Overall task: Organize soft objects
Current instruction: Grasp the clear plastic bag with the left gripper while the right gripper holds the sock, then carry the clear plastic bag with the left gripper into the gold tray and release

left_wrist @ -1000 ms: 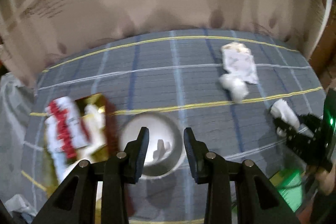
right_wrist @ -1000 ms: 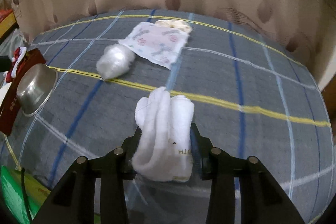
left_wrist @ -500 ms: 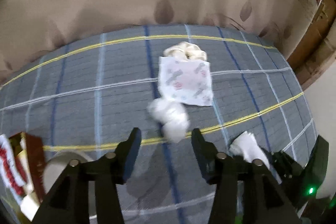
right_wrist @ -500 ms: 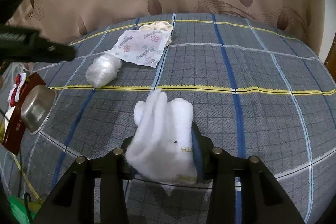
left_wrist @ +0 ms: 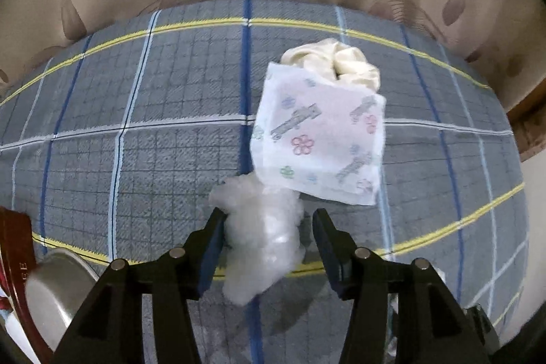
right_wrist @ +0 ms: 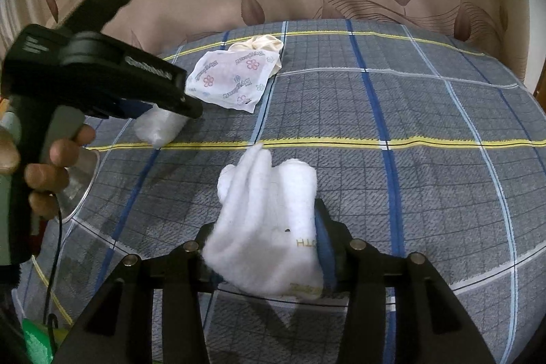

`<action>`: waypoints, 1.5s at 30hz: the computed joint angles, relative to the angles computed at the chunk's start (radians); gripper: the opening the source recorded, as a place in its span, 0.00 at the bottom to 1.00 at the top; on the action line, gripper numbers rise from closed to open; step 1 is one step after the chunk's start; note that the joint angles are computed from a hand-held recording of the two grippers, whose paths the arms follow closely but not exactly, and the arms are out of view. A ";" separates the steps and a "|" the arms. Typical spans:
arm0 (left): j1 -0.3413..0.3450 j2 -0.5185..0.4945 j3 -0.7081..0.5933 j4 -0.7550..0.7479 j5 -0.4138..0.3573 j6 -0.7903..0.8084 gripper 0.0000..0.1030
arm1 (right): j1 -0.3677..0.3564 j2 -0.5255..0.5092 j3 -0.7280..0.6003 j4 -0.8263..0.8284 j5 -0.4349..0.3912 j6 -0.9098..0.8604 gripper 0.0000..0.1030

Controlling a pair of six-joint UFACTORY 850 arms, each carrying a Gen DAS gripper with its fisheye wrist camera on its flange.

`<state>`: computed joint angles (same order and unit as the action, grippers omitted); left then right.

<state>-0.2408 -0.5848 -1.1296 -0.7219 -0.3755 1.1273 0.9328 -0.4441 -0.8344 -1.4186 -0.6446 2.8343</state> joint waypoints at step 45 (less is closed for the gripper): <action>0.438 0.312 0.242 -0.186 -0.076 0.632 0.34 | -0.004 -0.017 -0.032 0.090 -0.007 -0.123 0.44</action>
